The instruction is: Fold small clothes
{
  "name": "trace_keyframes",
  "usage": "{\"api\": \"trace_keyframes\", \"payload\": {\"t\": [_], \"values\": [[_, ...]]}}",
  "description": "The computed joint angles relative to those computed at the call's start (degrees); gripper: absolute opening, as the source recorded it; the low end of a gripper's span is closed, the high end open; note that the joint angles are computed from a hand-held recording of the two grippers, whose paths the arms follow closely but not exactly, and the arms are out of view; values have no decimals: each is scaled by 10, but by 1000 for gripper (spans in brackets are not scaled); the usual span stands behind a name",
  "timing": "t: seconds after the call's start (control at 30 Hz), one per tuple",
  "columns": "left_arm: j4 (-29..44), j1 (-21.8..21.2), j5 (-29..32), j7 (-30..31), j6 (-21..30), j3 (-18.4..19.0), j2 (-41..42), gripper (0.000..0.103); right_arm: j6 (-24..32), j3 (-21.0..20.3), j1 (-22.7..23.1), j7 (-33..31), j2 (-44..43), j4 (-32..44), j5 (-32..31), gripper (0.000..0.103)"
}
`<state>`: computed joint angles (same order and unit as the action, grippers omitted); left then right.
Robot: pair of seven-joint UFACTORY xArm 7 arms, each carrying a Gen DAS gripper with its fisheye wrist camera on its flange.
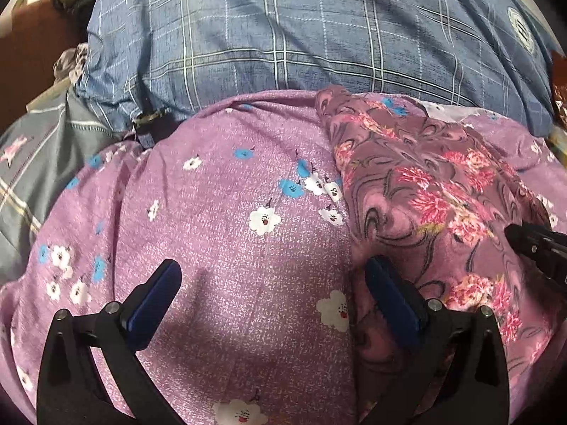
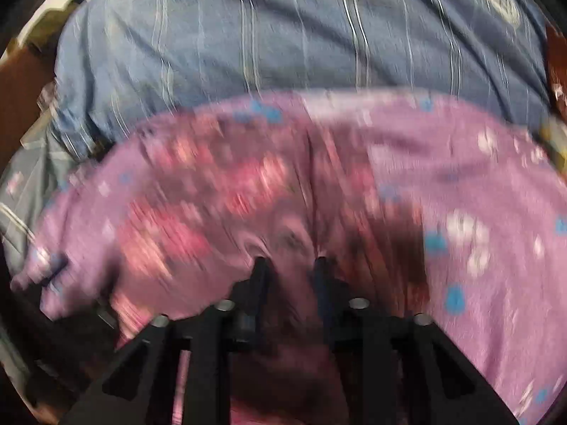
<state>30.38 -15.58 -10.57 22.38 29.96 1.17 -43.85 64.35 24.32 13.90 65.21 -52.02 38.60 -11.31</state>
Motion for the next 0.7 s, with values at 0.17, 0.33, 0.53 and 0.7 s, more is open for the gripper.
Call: {"api": "trace_keyframes", "payload": {"t": [0.17,0.33,0.53,0.7], "values": [[15,-2,2,15,7,7,10,103,-10,16,-14,30,-9,-8,-13,36],[-10,3,7,29,-13,8,-23,103,-52,41,-22,63,-17,-33,-42,38],[-10,36,30,15,78,2,-50,103,-63,54,-20,78,-25,-44,-66,38],[-25,73,75,27,188,3,-150,103,-74,38,-5,78,-43,-55,-58,39]]}}
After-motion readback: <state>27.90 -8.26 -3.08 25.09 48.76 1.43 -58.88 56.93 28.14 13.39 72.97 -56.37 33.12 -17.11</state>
